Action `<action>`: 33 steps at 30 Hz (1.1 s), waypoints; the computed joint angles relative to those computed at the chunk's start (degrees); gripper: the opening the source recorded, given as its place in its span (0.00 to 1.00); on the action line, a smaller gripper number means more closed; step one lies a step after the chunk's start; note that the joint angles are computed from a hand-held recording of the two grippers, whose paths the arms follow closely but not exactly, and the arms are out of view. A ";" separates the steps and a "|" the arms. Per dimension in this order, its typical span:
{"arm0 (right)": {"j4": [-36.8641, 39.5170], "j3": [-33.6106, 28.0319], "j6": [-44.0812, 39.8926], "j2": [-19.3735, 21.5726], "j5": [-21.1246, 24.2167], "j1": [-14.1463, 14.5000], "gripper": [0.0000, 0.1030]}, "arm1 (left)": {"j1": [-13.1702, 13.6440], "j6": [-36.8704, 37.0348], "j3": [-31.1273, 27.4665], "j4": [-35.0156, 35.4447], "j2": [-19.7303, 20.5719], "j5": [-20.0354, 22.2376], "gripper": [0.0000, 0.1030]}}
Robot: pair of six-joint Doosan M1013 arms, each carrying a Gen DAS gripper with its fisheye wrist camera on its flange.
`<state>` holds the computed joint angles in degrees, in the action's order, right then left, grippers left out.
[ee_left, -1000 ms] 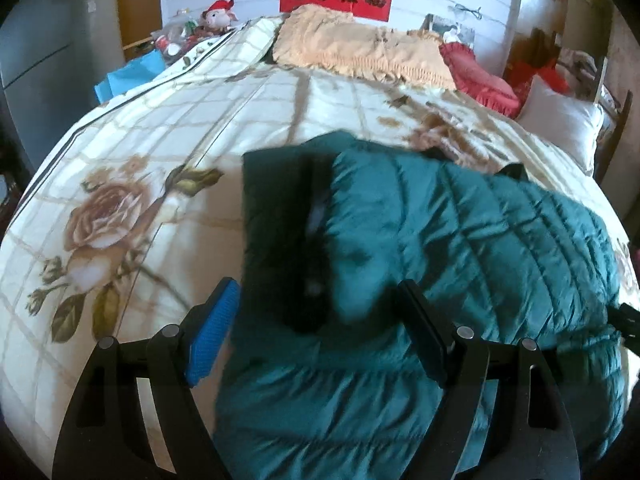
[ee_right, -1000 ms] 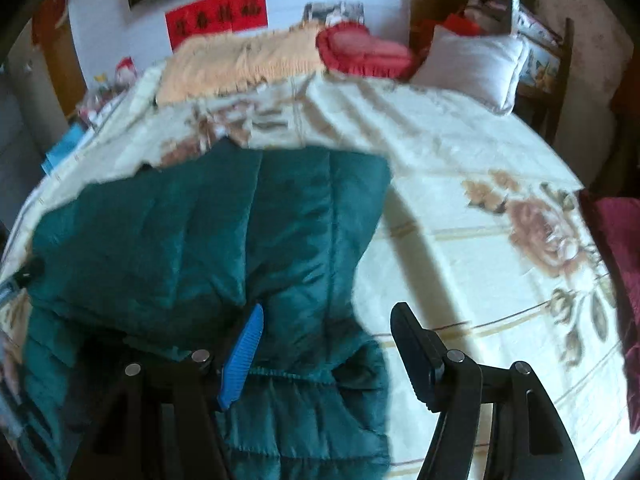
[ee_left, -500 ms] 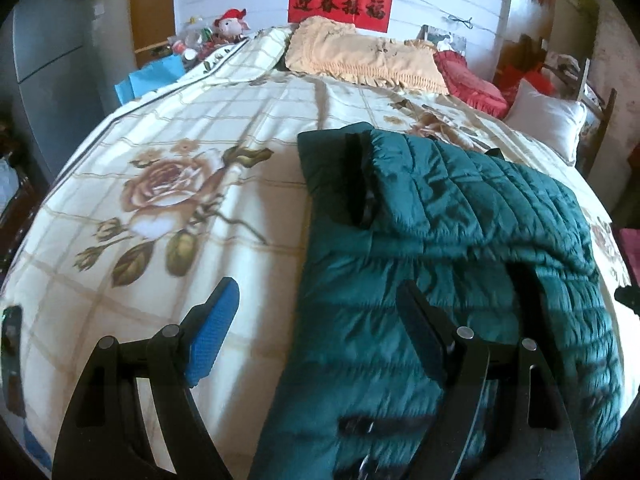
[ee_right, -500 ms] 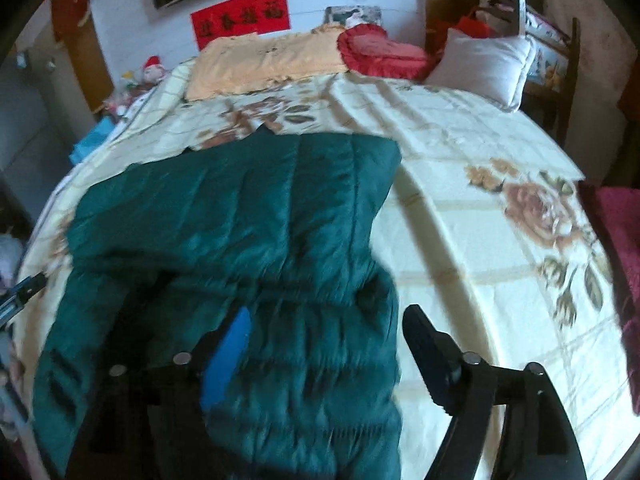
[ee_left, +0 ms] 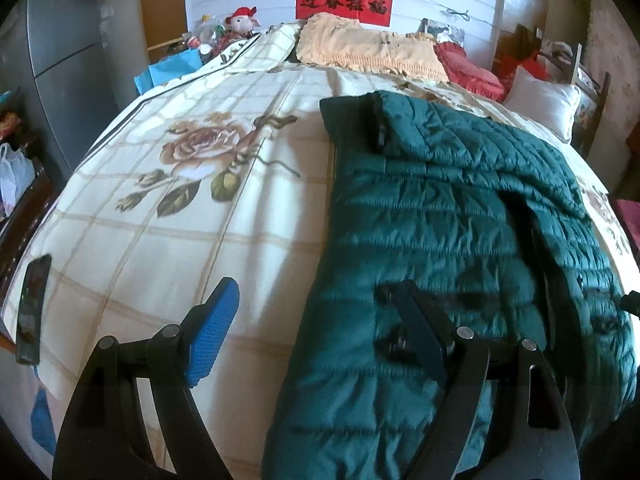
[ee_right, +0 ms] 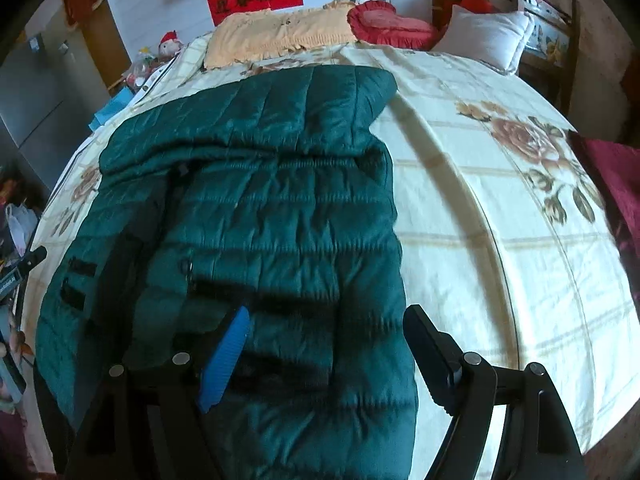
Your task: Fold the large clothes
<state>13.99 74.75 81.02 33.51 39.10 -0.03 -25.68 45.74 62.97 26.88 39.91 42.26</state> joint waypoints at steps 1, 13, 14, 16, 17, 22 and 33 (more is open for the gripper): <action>0.18 0.61 -0.09 -0.34 0.00 -0.07 0.75 | 0.00 0.01 0.48 -0.25 -0.25 -0.10 0.79; 0.38 5.88 0.45 -3.48 -0.44 -0.93 0.82 | 0.86 3.77 6.13 -8.72 -2.84 -1.06 0.79; -0.09 6.11 0.88 -3.62 -0.20 -0.97 0.82 | 1.00 4.51 6.34 -9.83 -2.93 -1.03 0.79; -0.43 6.67 1.36 -3.94 0.32 -1.25 0.82 | 1.38 5.33 7.39 -11.50 -3.45 -1.16 0.79; -0.37 6.88 1.46 -4.06 0.51 -1.34 0.82 | 1.58 5.46 8.04 -12.10 -3.79 -1.42 0.79; 1.00 8.34 2.06 -4.70 1.35 -2.63 0.84 | 3.16 9.19 10.61 -20.57 -5.07 -2.63 0.79; 19.24 9.84 -9.69 -4.06 8.38 -5.57 0.84 | 2.72 20.29 10.19 -31.17 -4.40 -1.85 0.79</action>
